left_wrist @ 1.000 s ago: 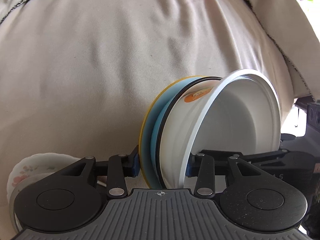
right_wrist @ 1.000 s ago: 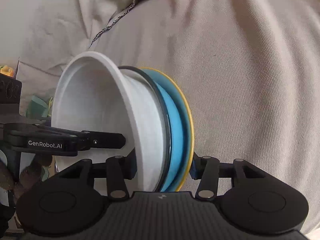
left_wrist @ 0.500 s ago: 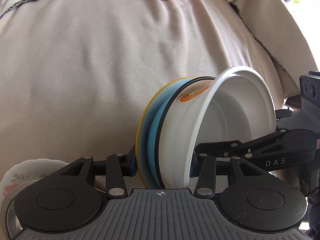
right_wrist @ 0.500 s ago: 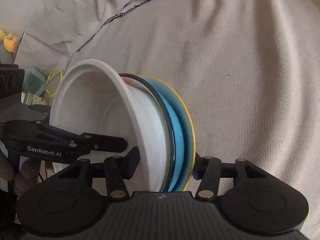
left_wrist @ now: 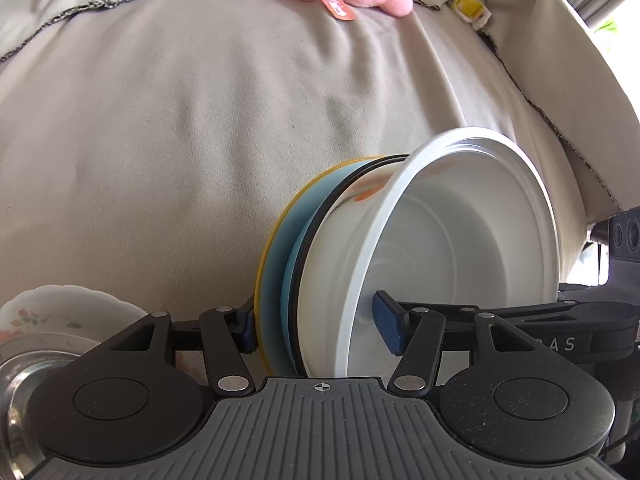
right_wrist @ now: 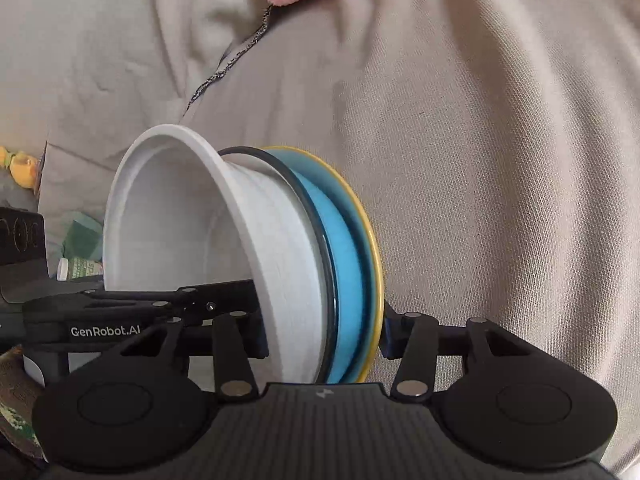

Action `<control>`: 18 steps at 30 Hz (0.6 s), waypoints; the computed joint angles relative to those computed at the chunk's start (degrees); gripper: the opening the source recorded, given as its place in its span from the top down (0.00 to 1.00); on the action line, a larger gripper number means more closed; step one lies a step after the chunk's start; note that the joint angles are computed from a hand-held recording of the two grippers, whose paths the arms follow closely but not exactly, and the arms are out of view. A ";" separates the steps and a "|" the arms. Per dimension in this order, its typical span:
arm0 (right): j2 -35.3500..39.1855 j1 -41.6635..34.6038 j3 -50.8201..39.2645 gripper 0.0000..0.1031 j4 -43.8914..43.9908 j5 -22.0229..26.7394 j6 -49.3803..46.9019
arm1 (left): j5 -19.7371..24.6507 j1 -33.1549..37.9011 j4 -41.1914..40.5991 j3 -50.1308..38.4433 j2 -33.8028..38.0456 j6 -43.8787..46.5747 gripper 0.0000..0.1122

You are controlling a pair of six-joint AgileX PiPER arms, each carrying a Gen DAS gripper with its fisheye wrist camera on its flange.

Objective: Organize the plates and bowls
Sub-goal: 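Carry the nested bowls toward the white floral plate and steel bowl stack with both grippers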

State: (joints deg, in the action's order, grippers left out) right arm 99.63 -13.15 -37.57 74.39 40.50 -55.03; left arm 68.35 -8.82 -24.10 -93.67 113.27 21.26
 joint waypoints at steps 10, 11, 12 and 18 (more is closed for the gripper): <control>-0.92 -3.24 2.96 0.55 3.10 3.01 -8.34 | -0.14 -4.20 5.61 -1.25 -0.29 -8.04 0.45; -0.57 -3.30 2.65 0.55 3.65 3.14 -9.15 | -0.14 -4.46 5.93 -1.44 -0.32 -8.15 0.45; -0.60 -3.36 2.59 0.55 4.02 3.18 -9.84 | -0.27 -4.72 6.19 -1.40 -0.53 -8.18 0.45; -4.42 -5.05 4.82 0.55 3.42 3.18 -11.27 | -1.74 -5.39 5.70 0.12 -1.89 -8.18 0.45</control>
